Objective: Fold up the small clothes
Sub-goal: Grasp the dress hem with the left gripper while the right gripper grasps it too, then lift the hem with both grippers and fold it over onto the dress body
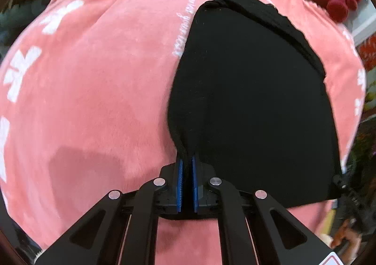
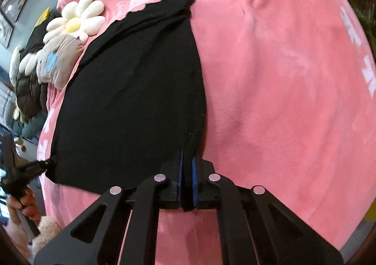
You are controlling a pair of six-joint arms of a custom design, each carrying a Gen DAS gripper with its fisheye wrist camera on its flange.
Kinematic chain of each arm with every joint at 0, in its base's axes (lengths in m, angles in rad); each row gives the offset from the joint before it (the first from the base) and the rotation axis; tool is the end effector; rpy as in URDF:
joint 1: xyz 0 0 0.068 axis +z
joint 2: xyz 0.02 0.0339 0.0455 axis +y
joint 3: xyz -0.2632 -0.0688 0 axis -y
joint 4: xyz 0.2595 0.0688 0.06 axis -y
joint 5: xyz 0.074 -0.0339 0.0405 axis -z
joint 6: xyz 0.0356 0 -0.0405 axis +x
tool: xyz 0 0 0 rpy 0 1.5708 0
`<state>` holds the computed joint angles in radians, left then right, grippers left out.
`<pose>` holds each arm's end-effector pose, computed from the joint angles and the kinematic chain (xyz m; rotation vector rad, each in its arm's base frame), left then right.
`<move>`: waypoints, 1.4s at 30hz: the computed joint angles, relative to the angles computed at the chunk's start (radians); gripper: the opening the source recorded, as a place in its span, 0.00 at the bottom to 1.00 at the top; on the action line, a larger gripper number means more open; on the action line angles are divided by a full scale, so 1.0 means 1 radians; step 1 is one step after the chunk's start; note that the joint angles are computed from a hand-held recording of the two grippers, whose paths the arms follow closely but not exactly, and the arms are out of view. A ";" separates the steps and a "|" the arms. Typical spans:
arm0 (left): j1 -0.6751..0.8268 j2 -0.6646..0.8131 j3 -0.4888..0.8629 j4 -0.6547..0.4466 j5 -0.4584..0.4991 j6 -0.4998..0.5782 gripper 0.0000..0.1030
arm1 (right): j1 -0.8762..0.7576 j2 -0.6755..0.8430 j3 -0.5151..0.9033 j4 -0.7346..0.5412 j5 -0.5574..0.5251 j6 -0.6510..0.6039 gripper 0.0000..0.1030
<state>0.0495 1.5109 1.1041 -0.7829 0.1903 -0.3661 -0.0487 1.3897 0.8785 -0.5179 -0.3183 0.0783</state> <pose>0.3068 0.0085 0.2275 -0.5225 2.7258 -0.3459 0.2841 -0.0027 0.2054 0.0489 2.5766 0.4238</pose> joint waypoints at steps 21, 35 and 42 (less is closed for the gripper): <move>-0.149 -0.694 -0.066 -0.607 0.020 -0.037 0.03 | -0.437 -0.587 -0.100 -0.841 -0.158 -0.642 0.04; -0.174 -0.757 -0.078 -0.650 0.039 -0.122 0.04 | -0.656 -0.540 -0.035 -0.962 -0.240 -0.826 0.04; -0.060 -0.497 0.167 -0.494 0.032 0.023 0.04 | -0.414 -0.390 0.193 -0.720 -0.321 -0.483 0.04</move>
